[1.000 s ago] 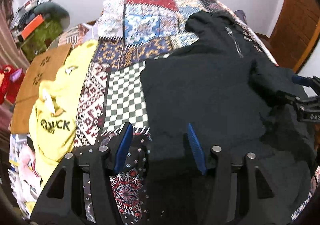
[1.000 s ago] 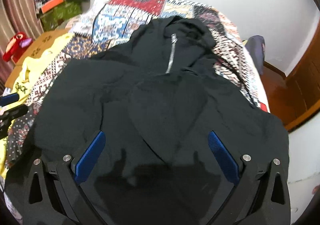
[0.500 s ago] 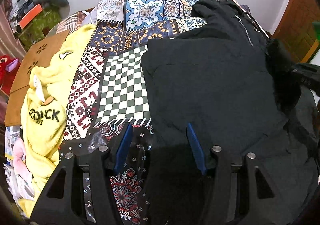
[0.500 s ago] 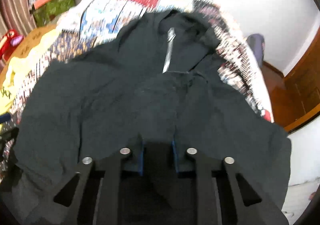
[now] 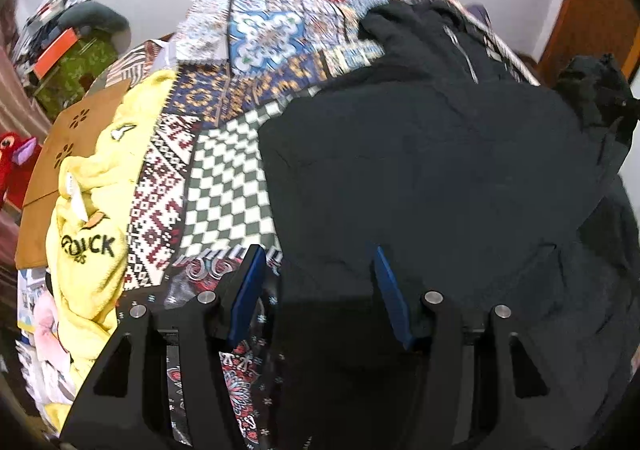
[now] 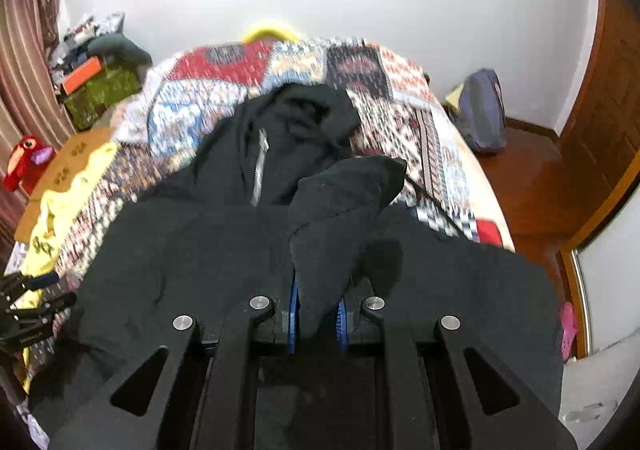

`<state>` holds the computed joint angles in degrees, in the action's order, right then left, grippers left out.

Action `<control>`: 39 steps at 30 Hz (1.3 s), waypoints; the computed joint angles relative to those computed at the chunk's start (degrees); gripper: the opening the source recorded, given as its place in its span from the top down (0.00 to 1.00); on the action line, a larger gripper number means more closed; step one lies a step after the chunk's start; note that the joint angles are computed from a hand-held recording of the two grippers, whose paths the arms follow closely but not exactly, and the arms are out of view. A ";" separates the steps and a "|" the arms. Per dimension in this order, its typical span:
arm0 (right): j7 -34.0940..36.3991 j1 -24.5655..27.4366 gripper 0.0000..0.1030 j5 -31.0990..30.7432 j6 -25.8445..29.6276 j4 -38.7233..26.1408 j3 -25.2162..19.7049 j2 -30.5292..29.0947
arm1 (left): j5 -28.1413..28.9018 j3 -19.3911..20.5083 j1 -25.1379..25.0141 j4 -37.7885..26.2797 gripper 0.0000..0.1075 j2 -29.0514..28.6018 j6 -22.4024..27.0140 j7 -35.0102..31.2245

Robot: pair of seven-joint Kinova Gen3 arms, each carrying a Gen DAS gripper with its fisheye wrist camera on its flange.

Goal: Fold large clothes

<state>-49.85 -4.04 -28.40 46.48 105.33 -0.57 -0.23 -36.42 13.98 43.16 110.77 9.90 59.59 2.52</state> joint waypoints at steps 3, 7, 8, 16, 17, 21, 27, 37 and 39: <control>-0.20 0.88 0.88 0.72 1.14 0.77 0.57 2.08 | 1.22 -0.19 -0.23 -0.34 0.48 2.12 -0.79 -1.32; -1.25 3.66 0.87 0.75 5.42 0.20 0.97 6.67 | 1.49 -1.16 0.27 0.61 0.44 2.47 -2.35 -0.67; -1.23 4.57 0.86 0.46 6.59 0.09 1.00 7.76 | 1.53 -1.34 0.28 0.81 0.43 2.37 -2.50 -0.47; -0.87 11.11 0.75 -2.41 13.06 0.41 1.08 10.81 | 2.23 -1.42 0.12 1.36 0.41 1.93 -3.16 0.41; -1.16 11.43 0.71 -2.24 13.49 0.37 1.19 10.64 | 2.41 -1.29 0.25 0.97 0.41 1.99 -2.48 0.20; -2.60 11.71 0.69 0.44 14.41 -0.13 1.65 9.36 | 2.47 -0.65 1.46 -1.08 0.41 2.21 1.51 -0.69; -0.08 13.90 0.67 0.32 17.25 -1.54 3.31 5.98 | -0.26 0.87 4.21 -5.38 0.41 0.22 8.23 0.10; 6.57 21.64 0.58 -9.10 23.36 -6.68 9.72 2.42 | -10.78 3.40 8.81 -16.32 0.41 -0.06 19.46 1.14; 6.96 23.04 0.53 -10.16 23.46 -7.39 10.67 2.27 | -12.47 3.38 9.38 -18.06 0.40 0.60 19.53 0.71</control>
<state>-42.88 19.00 -38.55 69.94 97.95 10.09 2.04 -48.89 17.36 52.53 92.71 10.51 79.12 3.23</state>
